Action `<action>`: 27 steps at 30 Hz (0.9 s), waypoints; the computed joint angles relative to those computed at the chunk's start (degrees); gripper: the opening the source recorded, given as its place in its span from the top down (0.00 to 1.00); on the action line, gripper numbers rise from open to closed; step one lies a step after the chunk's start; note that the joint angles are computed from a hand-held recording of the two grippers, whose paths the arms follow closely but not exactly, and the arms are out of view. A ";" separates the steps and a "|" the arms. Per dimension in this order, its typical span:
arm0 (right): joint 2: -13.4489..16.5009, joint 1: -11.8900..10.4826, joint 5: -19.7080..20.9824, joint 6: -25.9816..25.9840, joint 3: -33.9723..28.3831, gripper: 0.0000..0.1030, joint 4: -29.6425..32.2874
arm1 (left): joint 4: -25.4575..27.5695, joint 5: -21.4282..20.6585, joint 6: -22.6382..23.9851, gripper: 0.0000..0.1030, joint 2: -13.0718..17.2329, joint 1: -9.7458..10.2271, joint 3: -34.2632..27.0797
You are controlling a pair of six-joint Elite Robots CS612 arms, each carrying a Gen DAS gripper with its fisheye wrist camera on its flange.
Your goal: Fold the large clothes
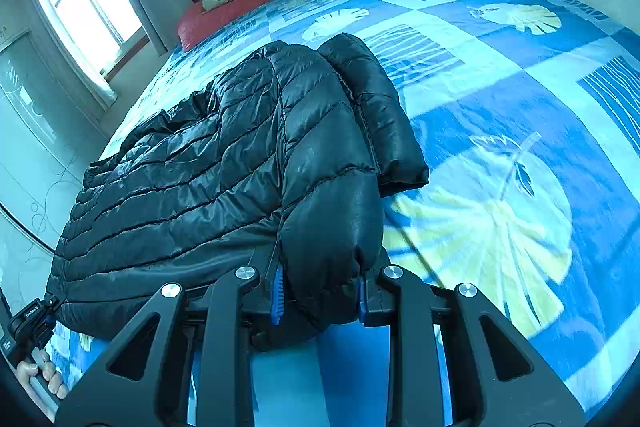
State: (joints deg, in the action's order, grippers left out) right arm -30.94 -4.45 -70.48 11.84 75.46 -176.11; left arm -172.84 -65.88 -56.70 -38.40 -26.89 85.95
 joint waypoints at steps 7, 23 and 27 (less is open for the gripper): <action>-1.07 -0.55 1.18 0.05 2.76 0.75 -1.21 | -1.00 -0.04 -0.49 0.76 -1.45 -0.80 2.83; -1.30 -1.42 1.60 1.43 3.72 0.57 -0.89 | -1.95 -1.66 1.40 0.60 -1.67 -0.46 4.27; -2.28 -1.80 1.01 1.22 5.43 0.48 -1.21 | -3.61 -2.68 2.34 0.45 -2.23 -0.13 5.67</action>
